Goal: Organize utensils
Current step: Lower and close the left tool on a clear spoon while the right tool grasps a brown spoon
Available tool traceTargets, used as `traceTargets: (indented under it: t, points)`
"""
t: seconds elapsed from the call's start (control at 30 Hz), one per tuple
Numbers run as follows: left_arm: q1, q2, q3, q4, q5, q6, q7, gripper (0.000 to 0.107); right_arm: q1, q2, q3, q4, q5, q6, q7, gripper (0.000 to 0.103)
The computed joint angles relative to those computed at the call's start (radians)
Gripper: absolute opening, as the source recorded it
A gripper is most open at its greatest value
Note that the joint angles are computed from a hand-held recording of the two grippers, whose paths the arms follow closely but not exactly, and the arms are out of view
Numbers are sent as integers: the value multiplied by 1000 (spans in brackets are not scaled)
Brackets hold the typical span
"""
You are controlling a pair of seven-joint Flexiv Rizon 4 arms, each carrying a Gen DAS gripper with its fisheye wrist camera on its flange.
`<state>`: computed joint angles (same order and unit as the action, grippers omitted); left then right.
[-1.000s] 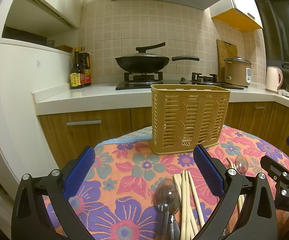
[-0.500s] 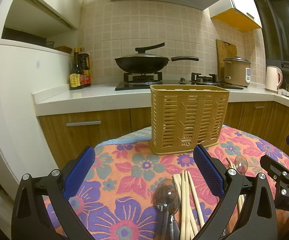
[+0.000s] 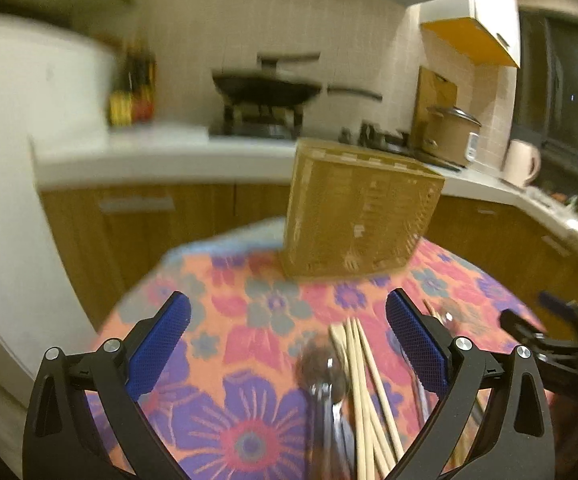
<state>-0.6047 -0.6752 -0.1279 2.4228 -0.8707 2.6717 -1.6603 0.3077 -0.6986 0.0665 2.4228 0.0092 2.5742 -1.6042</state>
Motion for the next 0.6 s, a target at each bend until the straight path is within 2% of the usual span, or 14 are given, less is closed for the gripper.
traceTargets:
  t: [0.07,0.13,0.17,0.2,0.23,0.27,0.37,0.47,0.53,0.6]
  points:
    - [103,52,-8,55,183,-99,-60,87,-22,33,-6,4,-43,-102,23,81]
    - [192,96,-21,68,327,-255,-77,81,-65,61,8,10,-109,-191,56,73]
    - [210,114,-23,63,354,-342,-60,75,-93,75,19,10,-150,-238,78,71]
    - [207,127,-17,51,353,-431,-29,64,-113,83,29,7,-182,-276,97,66]
    - [190,133,-2,35,338,-511,3,58,-145,94,45,6,-226,-322,123,59]
    - [192,132,2,26,353,-555,7,49,-184,106,66,5,-279,-370,153,53]
    - [279,113,-34,2,508,-634,-52,46,-291,121,127,-1,-421,-467,222,45]
    - [243,106,2,-16,509,-655,-54,43,-410,123,204,-15,-573,-556,300,39]
    - [231,104,23,-27,526,-672,-74,40,-389,133,191,-20,-574,-590,310,37]
    - [173,110,84,-44,509,-711,-67,35,-397,130,198,-29,-580,-618,319,34]
